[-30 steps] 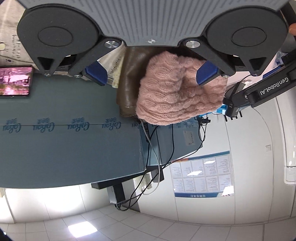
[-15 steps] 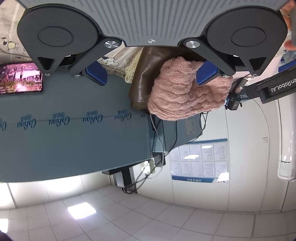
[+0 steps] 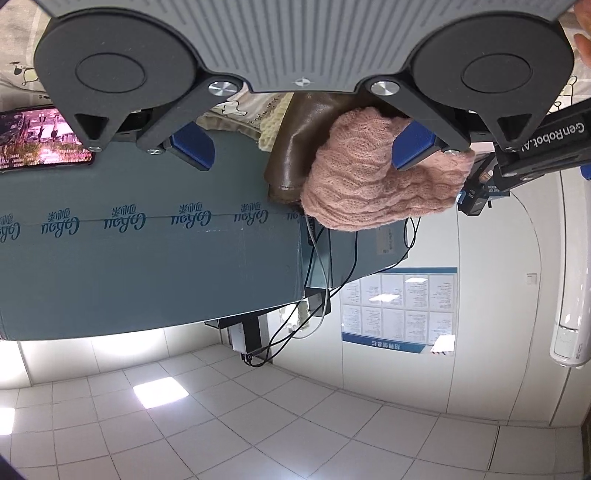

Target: Fold clothes

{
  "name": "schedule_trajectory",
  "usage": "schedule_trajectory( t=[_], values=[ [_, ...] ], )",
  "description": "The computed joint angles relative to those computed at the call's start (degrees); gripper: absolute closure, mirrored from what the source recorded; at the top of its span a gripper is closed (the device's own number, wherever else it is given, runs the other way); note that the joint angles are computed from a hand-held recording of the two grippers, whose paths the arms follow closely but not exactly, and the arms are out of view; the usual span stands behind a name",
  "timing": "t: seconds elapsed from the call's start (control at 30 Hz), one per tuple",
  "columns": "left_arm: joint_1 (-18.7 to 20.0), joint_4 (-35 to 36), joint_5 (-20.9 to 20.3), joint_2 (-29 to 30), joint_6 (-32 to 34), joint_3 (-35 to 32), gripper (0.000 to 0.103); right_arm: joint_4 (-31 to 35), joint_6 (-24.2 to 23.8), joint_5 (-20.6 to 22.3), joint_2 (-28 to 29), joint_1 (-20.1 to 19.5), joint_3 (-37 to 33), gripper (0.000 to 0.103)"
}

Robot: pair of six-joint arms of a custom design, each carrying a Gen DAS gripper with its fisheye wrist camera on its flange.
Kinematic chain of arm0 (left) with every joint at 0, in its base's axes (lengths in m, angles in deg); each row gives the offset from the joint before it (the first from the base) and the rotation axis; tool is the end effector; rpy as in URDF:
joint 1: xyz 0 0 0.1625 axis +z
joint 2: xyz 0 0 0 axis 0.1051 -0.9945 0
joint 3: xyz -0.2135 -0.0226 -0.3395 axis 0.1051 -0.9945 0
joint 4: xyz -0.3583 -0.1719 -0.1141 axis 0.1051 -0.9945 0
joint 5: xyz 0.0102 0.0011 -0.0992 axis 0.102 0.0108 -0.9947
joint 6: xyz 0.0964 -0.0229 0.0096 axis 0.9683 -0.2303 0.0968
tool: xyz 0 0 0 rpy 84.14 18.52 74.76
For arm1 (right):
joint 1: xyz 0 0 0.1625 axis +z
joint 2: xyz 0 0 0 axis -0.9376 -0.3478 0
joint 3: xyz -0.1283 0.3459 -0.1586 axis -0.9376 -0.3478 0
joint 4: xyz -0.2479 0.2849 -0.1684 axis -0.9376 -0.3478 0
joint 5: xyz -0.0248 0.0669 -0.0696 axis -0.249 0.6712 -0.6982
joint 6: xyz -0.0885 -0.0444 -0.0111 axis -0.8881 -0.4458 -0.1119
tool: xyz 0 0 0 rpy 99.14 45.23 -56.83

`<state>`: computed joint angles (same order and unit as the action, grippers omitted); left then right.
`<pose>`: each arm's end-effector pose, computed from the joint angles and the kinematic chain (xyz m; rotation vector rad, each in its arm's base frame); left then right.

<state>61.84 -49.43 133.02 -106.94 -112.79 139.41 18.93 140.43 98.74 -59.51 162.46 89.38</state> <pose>-0.0681 -0.6442 0.0886 0.5190 1.6226 -1.8518 0.1650 -0.6332 -0.0269 0.7347 -1.8722 1.8086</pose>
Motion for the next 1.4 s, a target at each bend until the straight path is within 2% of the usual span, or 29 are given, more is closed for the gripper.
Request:
schedule_trajectory(
  t=[0.1, 0.3, 0.43, 0.7, 1.4],
  values=[
    [0.1, -1.4, 0.4, 0.2, 1.0, 0.3, 0.0, -0.5, 0.3, 0.2, 0.2, -0.1, -0.1, 0.0],
    [-0.3, -8.8, -1.5, 1.1, 5.1, 1.4, 0.0, -1.1, 0.2, 1.5, 0.6, 0.1, -0.5, 0.0],
    [-0.2, -13.1, -1.1, 1.9, 8.3, 2.0, 0.0, -1.9, 0.2, 2.4, 0.8, 0.2, -0.5, 0.0],
    [-0.4, -12.3, -2.5, 2.3, 9.0, 1.1, 0.0, -1.4, -0.1, 3.3, 1.0, 0.3, -0.9, 0.0],
    [-0.1, -9.9, -1.2, 1.6, 7.3, 1.3, 0.0, 0.0, -0.1, 3.2, 1.0, 0.3, -1.6, 0.0]
  ],
)
